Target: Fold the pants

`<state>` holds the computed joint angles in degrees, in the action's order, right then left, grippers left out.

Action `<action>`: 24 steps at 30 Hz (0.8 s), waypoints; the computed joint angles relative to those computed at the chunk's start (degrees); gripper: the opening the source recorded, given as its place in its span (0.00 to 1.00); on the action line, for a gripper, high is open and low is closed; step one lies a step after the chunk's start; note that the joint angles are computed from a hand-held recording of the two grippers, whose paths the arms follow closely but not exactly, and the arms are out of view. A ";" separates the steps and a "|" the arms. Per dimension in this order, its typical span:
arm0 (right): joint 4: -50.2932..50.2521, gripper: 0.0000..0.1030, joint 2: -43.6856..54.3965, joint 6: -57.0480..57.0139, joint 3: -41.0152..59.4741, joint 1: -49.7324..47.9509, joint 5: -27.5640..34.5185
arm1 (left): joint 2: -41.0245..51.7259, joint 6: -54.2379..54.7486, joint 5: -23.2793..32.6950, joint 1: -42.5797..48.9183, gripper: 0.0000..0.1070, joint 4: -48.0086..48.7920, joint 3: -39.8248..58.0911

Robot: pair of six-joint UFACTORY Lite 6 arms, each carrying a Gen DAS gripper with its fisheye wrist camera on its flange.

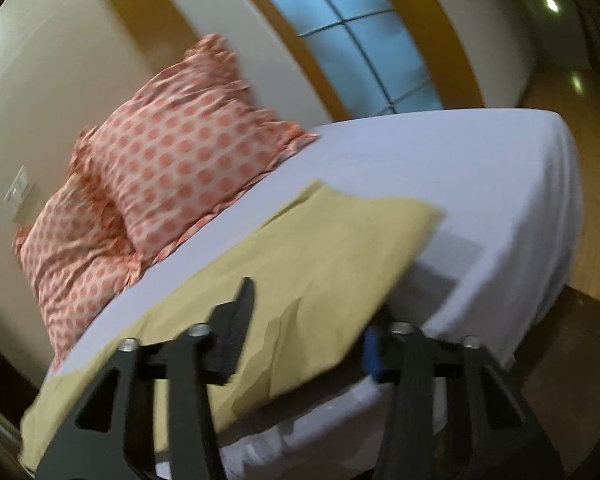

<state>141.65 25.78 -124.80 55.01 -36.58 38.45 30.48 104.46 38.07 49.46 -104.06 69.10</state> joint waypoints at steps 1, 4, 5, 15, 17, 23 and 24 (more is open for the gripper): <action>2.47 0.22 0.57 -3.19 -0.12 0.77 0.73 | 0.57 -0.28 -0.40 -0.29 0.58 0.44 0.53; 4.07 0.06 0.92 -4.03 -0.20 -0.08 2.44 | 2.07 -1.52 -0.88 -0.48 0.59 1.40 1.88; 2.01 0.06 0.96 -2.19 0.44 -0.50 2.85 | 2.92 -2.24 -0.81 -0.18 0.59 1.78 2.68; -12.77 0.05 -5.62 8.74 11.71 23.86 2.26 | 6.00 -3.08 2.02 2.77 0.60 3.44 3.88; -19.52 0.05 -2.85 14.04 17.10 31.69 0.98 | 5.29 -1.55 2.84 3.06 0.60 3.45 2.67; -54.33 0.23 13.83 40.51 38.77 54.70 -12.50 | 7.44 -4.98 6.69 3.70 0.70 10.63 4.78; -56.75 0.35 13.27 43.47 38.56 55.42 -13.67 | 8.46 -6.39 7.27 3.82 0.73 12.29 6.07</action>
